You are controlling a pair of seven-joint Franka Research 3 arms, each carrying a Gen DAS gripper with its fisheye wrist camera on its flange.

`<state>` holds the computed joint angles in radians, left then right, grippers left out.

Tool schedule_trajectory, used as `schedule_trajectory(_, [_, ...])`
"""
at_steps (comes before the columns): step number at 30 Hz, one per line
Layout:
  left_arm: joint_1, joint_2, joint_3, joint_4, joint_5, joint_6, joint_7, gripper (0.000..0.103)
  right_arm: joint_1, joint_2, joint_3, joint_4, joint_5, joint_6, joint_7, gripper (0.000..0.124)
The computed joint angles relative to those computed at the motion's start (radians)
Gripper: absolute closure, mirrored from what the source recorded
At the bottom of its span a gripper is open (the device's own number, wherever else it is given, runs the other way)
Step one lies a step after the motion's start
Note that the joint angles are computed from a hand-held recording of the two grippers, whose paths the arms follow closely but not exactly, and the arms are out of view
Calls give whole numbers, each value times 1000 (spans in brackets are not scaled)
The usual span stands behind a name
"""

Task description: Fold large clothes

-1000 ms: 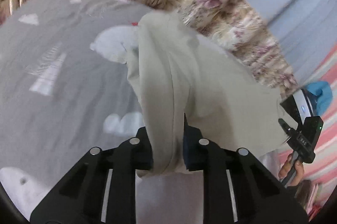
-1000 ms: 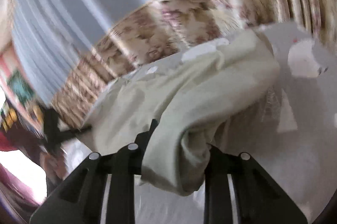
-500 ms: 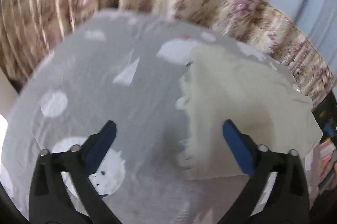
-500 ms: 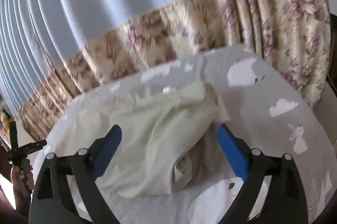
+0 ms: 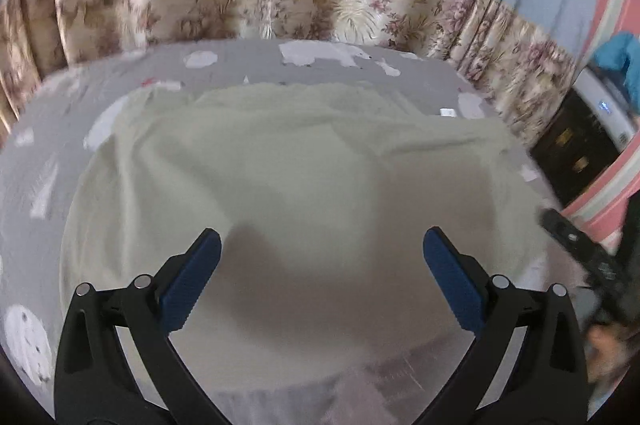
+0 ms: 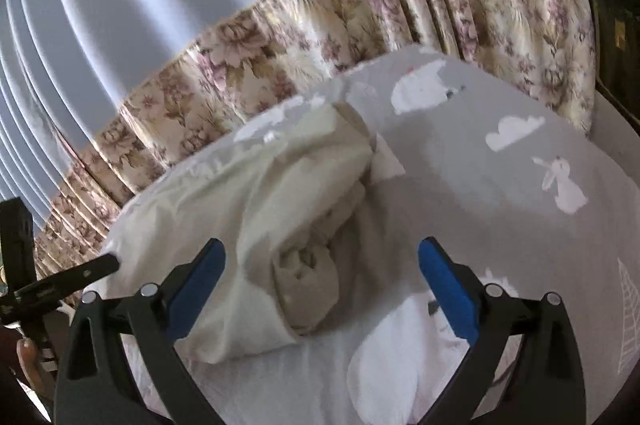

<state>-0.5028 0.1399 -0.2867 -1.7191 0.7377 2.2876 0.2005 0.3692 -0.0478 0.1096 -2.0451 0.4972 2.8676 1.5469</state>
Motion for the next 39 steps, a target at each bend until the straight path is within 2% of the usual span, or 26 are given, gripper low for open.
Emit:
schedule_trajectory(2, [-16, 64, -2, 71, 4, -91, 44, 3, 1, 15, -7, 18, 62, -59, -15, 27])
schedule_trajectory(3, [-6, 91, -2, 89, -53, -90, 81, 3, 0, 22, -7, 26, 76, -84, -13, 27])
schedule_trajectory(6, [10, 79, 17, 36, -91, -2, 63, 3, -1, 40, -4, 43, 137, -122, -35, 27])
schedule_trajectory(8, [24, 91, 20, 31, -137, 22, 92, 3, -2, 54, -1, 61, 194, -149, -73, 27])
schedule_trajectory(9, [35, 102, 20, 27, -168, 39, 116, 3, -2, 67, 1, 78, 180, -172, -57, 27])
schedule_trajectory(12, [20, 120, 34, 40, -139, 24, 120, 3, -3, 93, 9, 110, 192, -208, -72, 27])
schedule_trajectory(15, [19, 122, 40, 33, -142, 44, 109, 3, 0, 108, 21, 123, 222, -192, -104, 27])
schedule_trajectory(18, [19, 121, 42, 31, -148, 53, 102, 3, 9, 141, 23, 167, 158, -219, -78, 27])
schedule_trajectory(20, [17, 125, 43, 38, -151, 48, 98, 3, 24, 166, 21, 184, 68, -183, -15, 27])
schedule_trajectory(21, [15, 128, 44, 45, -149, 44, 95, 3, 25, 180, 25, 198, 71, -171, -3, 28])
schedule_trajectory(22, [13, 130, 45, 46, -146, 43, 92, 3, 17, 192, 33, 213, 106, -174, -22, 37])
schedule_trajectory(23, [12, 128, 46, 44, -142, 44, 87, 3, 14, 216, 38, 246, 122, -189, -19, 39])
schedule_trajectory(25, [16, 121, 46, 33, -143, 58, 82, 3, 27, 246, 28, 286, 55, -191, 37, 49])
schedule_trajectory(26, [17, 118, 46, 27, -144, 65, 79, 3, 24, 255, 34, 301, 61, -191, 35, 52])
schedule_trajectory(28, [19, 115, 46, 22, -144, 73, 77, 3, 27, 260, 38, 320, 43, -192, 31, 53])
schedule_trajectory(29, [21, 113, 46, 17, -144, 79, 75, 3, 40, 266, 25, 334, -20, -204, 60, 53])
schedule_trajectory(31, [24, 110, 45, 12, -148, 86, 77, 3, 38, 278, 22, 351, -47, -246, 82, 51])
schedule_trajectory(34, [24, 109, 45, 10, -143, 88, 72, 3, -1, 267, 48, 321, 70, -245, 29, 51])
schedule_trajectory(36, [20, 114, 45, 18, -136, 78, 72, 3, 10, 267, 37, 327, 34, -264, 54, 51])
schedule_trajectory(38, [16, 120, 45, 29, -131, 64, 77, 3, 18, 272, 32, 337, 7, -270, 80, 55])
schedule_trajectory(39, [15, 122, 45, 31, -131, 61, 79, 3, 13, 273, 40, 335, 32, -259, 65, 66])
